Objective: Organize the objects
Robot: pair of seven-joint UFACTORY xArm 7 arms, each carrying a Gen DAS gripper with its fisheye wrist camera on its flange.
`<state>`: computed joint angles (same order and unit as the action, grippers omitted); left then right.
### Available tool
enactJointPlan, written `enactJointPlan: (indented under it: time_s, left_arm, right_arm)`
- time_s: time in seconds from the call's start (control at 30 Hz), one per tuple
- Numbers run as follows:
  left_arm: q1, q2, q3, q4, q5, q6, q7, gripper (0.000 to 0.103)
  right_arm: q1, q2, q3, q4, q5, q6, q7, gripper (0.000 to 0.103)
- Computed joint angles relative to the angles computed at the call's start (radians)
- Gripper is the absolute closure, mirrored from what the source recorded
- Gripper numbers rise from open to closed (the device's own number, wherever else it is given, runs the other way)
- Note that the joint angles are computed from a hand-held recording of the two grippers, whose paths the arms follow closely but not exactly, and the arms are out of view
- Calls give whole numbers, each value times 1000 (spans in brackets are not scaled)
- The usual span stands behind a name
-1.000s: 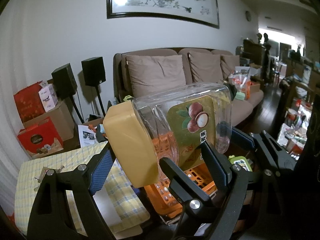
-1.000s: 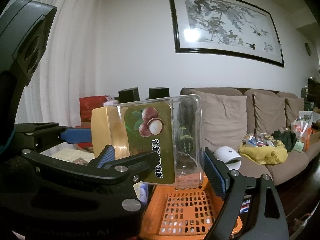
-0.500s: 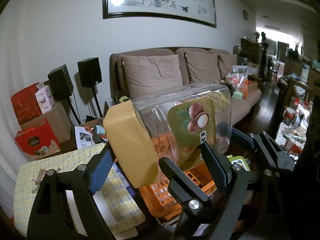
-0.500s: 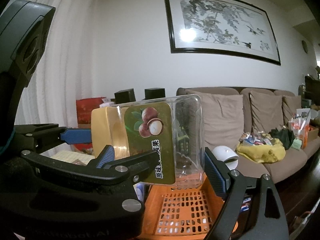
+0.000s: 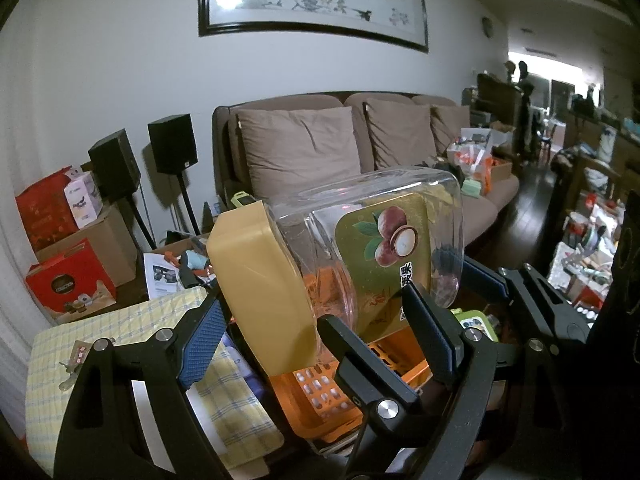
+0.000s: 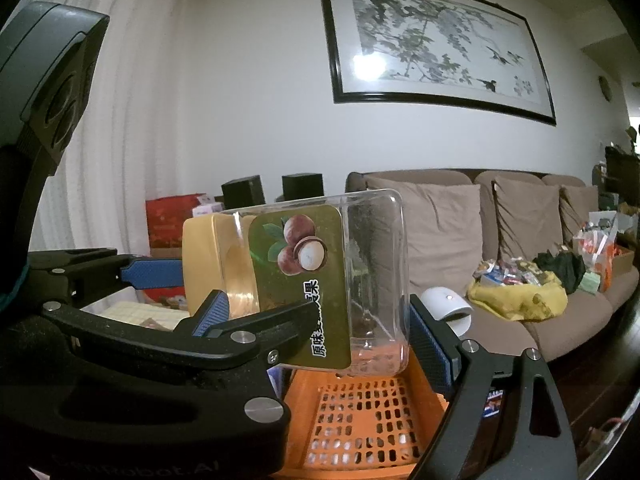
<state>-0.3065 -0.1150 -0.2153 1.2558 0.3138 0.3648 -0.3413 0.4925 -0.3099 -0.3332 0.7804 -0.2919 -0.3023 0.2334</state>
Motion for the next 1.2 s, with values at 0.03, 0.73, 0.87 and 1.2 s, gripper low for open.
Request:
enactJointPlan:
  time_s: [0.03,0.73,0.87,1.2]
  left_arm:
    - [0,1,-1,2,1,1,0,19]
    - [-24,48,17,28,-53,2,35,19]
    - [-27,57,19,34,-64,-2,44,20]
    - [-37,76,20,50,-43,1,29,20]
  right_arm:
    - [4,1,-5,1,-1,1,2,14]
    - [14,15,-19,12,35,34,-23,14]
    - [7,21,-8,18,58,43,-36,14]
    - [-64,37,62,24,131,62,-83,14]
